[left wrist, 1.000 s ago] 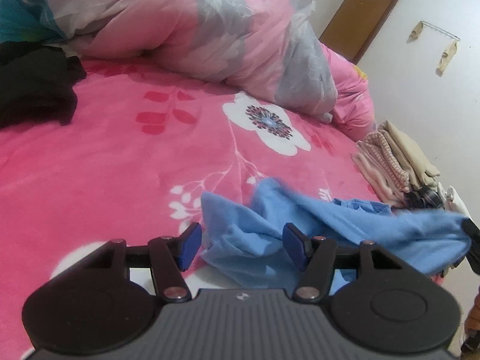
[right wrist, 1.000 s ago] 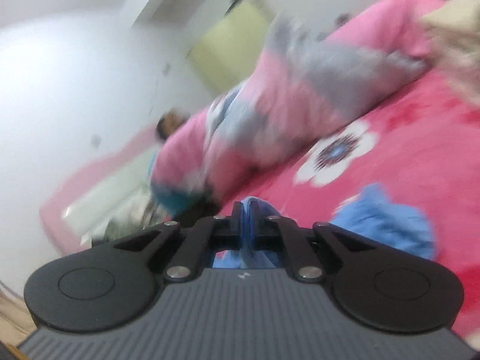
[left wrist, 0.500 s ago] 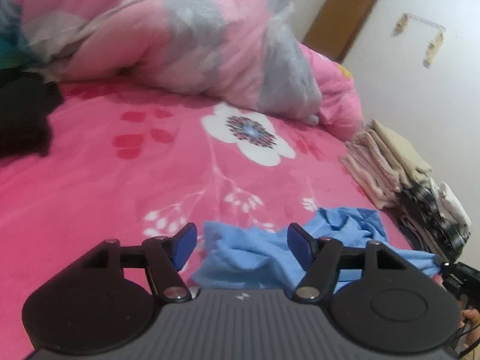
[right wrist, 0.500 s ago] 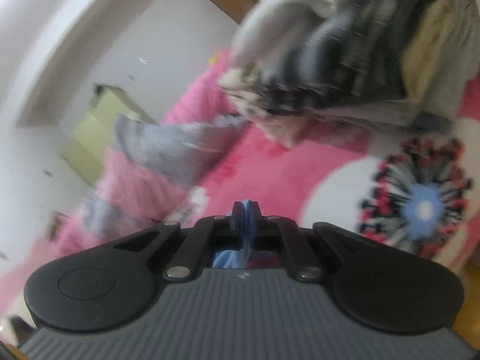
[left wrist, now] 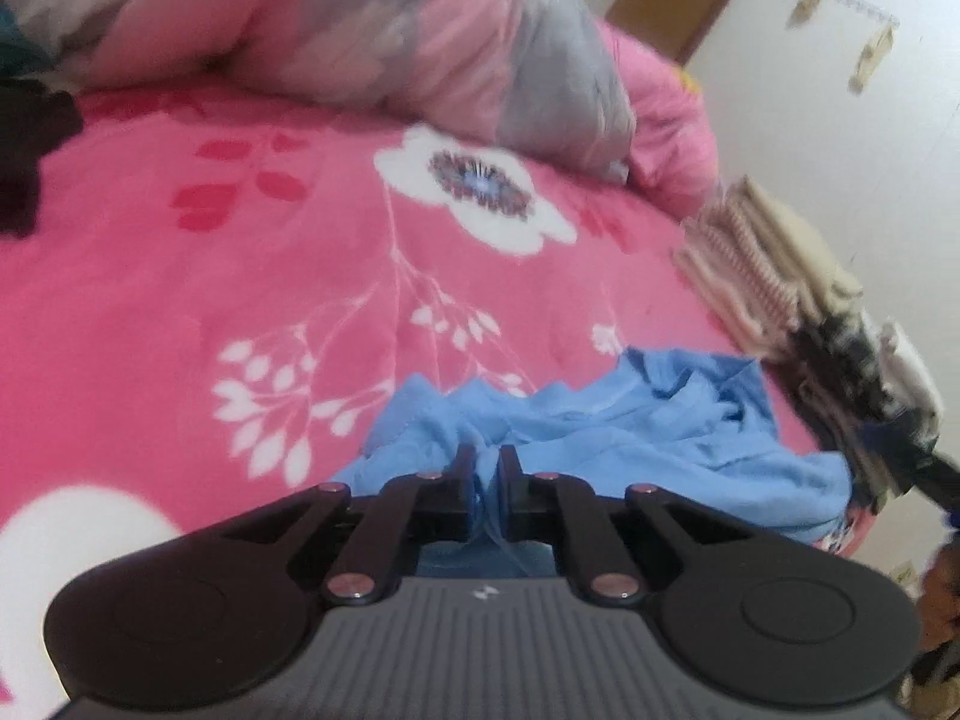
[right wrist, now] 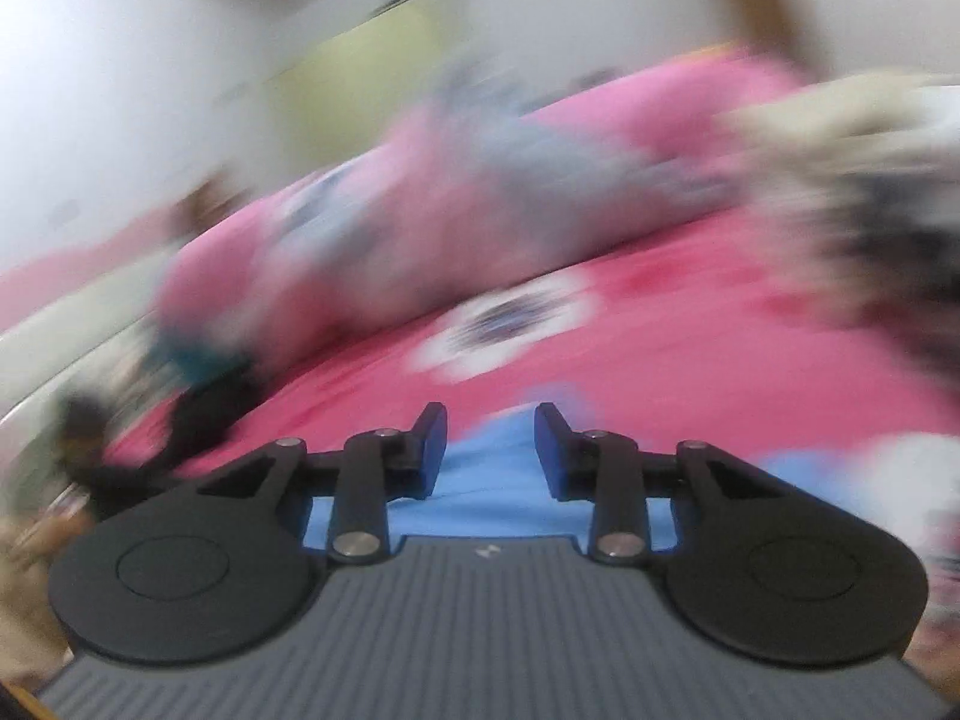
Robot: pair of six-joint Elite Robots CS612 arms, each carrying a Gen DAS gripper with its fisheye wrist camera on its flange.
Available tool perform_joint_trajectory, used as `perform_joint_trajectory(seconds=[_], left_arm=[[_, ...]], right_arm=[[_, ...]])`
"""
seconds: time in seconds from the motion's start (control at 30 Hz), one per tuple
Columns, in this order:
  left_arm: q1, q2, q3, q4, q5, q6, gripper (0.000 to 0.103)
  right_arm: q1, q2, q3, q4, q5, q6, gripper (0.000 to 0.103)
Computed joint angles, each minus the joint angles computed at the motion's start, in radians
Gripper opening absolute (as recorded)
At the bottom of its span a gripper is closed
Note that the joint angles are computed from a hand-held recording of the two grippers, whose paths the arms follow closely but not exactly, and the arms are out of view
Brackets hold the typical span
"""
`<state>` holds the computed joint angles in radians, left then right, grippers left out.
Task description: Fold clothes
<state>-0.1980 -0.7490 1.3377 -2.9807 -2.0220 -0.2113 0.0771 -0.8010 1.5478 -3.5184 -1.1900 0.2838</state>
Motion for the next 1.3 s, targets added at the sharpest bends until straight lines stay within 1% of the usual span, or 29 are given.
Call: perform_joint_trajectory(seconds=[0.03,0.07,0.13,0.23,0.33,0.4,0.47,0.5,0.53,0.6,0.73,0.8,0.87,0.9,0.93,1.0,1.07,1.1,1.13,1.17,1.2,1.23,1.27,1.3], left_arm=[[0.006,-0.008,0.016,-0.021,-0.008,-0.014,0.007],[0.012,-0.017,0.033,-0.043,-0.017,-0.029,0.007],[0.023,-0.033,0.065,-0.072,-0.035,-0.049,0.007],[0.037,-0.058,0.111,-0.094,-0.046,-0.058,0.007],[0.05,-0.072,0.146,-0.113,-0.054,-0.075,0.007],[0.054,-0.074,0.156,-0.111,-0.043,-0.085,0.007],[0.057,-0.075,0.163,-0.103,-0.029,-0.095,0.007],[0.06,-0.076,0.164,-0.095,-0.022,-0.098,0.009],[0.062,-0.076,0.165,-0.093,-0.017,-0.103,0.01],[0.065,-0.083,0.171,-0.106,0.01,-0.11,0.026],[0.069,-0.09,0.166,-0.163,0.052,-0.11,0.04],[0.065,-0.084,0.136,-0.149,0.049,-0.059,0.059],[0.052,-0.068,0.089,-0.098,0.037,0.016,0.064],[0.046,-0.059,0.064,-0.069,0.03,0.055,0.065],[0.039,-0.046,0.033,-0.03,0.016,0.097,0.065],[0.024,-0.014,-0.035,0.075,-0.015,0.191,0.066],[0.01,0.018,-0.102,0.204,-0.023,0.277,0.065],[0.004,0.029,-0.125,0.252,-0.016,0.307,0.063],[-0.001,0.039,-0.144,0.293,-0.005,0.331,0.061],[-0.007,0.049,-0.165,0.335,0.007,0.355,0.055],[-0.011,0.056,-0.177,0.357,0.017,0.366,0.047],[-0.014,0.061,-0.182,0.368,0.021,0.374,0.042],[-0.016,0.063,-0.182,0.374,0.026,0.387,0.029],[-0.018,0.063,-0.179,0.375,0.034,0.399,0.022]], right_arm=[[0.011,0.024,-0.055,0.071,0.07,-0.04,0.033],[0.023,0.04,-0.097,0.135,0.108,-0.086,0.033],[0.048,0.074,-0.184,0.264,0.147,-0.215,0.033],[0.079,0.114,-0.289,0.44,0.139,-0.387,0.033],[0.105,0.146,-0.378,0.62,0.105,-0.569,0.033],[0.118,0.14,-0.377,0.682,0.085,-0.647,0.033],[0.124,0.13,-0.366,0.715,0.073,-0.689,0.028],[0.127,0.125,-0.358,0.713,0.059,-0.694,0.013],[0.127,0.117,-0.343,0.703,0.057,-0.691,0.004],[0.124,0.102,-0.316,0.671,0.062,-0.674,0.004],[0.105,0.067,-0.246,0.612,0.122,-0.613,0.002],[0.097,0.057,-0.218,0.599,0.148,-0.584,0.001],[0.088,0.047,-0.192,0.587,0.174,-0.552,0.001],[0.082,0.043,-0.181,0.585,0.193,-0.533,0.002],[0.076,0.039,-0.171,0.578,0.211,-0.513,0.002],[0.068,0.035,-0.155,0.526,0.219,-0.471,0.004],[0.059,0.035,-0.152,0.476,0.223,-0.427,0.005],[0.055,0.037,-0.158,0.468,0.224,-0.408,0.009],[0.054,0.04,-0.167,0.469,0.216,-0.402,0.019],[0.054,0.043,-0.177,0.473,0.205,-0.401,0.027],[0.056,0.047,-0.188,0.482,0.186,-0.41,0.044],[0.059,0.052,-0.199,0.494,0.163,-0.423,0.054],[0.063,0.058,-0.209,0.503,0.138,-0.427,0.057],[0.067,0.064,-0.22,0.511,0.113,-0.425,0.061]])
